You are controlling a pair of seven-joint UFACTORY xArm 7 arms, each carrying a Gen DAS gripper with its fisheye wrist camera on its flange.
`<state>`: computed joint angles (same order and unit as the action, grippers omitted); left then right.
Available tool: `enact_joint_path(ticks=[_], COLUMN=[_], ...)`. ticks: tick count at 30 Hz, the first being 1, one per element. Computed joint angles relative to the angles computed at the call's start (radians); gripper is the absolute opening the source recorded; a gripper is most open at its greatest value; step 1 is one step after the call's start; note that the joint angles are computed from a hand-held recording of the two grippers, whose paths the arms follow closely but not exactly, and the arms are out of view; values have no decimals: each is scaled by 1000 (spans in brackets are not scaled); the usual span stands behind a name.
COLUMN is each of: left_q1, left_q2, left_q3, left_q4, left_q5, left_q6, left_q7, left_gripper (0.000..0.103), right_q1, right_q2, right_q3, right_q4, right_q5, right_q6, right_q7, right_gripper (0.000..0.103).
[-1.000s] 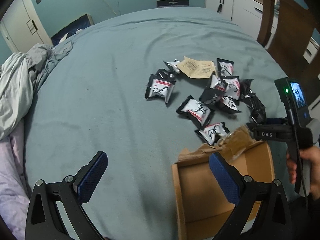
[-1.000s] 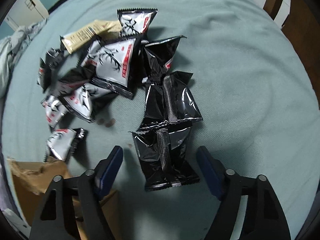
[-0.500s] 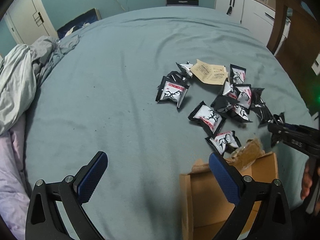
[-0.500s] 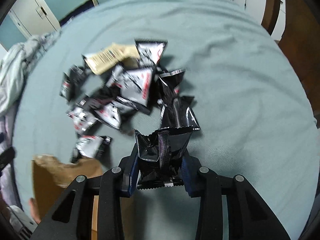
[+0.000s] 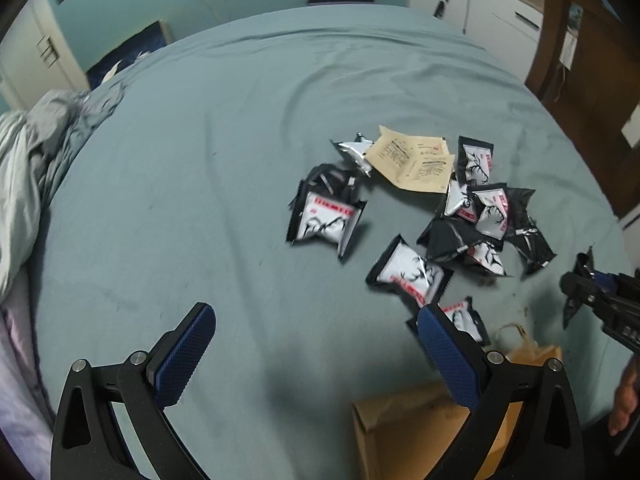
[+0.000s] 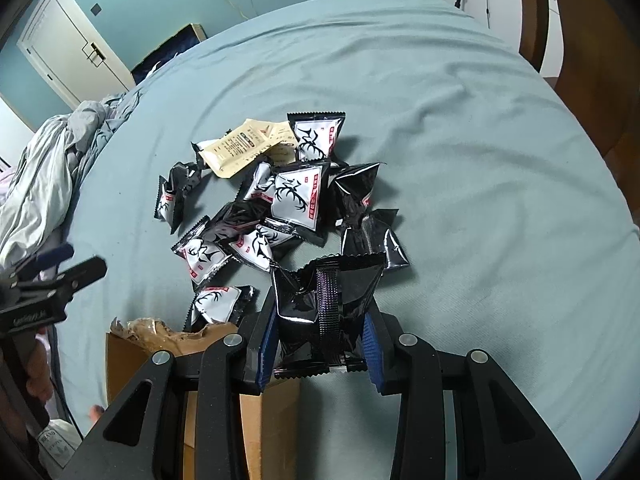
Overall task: Organize snacks
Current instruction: 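Grasp a black snack packet with the right gripper while the left gripper grasps a white packet, then carry both packets over the cardboard box and release them inside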
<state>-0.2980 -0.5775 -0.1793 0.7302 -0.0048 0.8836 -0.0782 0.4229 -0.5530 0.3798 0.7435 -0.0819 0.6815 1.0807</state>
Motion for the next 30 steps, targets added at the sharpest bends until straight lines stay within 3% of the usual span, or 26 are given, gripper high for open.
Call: enact_joint_path(ticks=[4,12,18,19,22,23,26,27,30], left_q1=[13,22,18,18,17,15,12,13,13], left_q2=[93,279,396,408,444,451,433,427,355], left_q3=[-32,-33,5,9,16,20,20,20,25], left_q4=[22,85,155,162,184,187,176,177,152], left_q5=[55,132,97,91,76,62,62,61,23], left_q6=[-69,-161,-185,-185,-160,-151,-160,-148,-136], left_q7=[-14,-49,-61,-62,-75,-69,-79,-88,-133], left_gripper=[103,103,102,98,63,57,49,41,39], right_q1=[6,2,7,8,10,9,1,-2,-22], right_q2=[-4,19,82,91,114,119,128,129,133], right_q3=[-12,-9,-17,-18,-21,-21,-14,-10,19], right_q4=[-2,5,33,37,48,51,58,59,79], right_q5=[14,16,9,8,4,0,-22,-32,-89], right_q6=[-16,-28,-35,-37,-36,-36,-23,-18,27], right_q7=[-4,-19,-43,-46,-51,-50,-36,-27,14], right_gripper=[35,35,35,35,35,35,35,35,35])
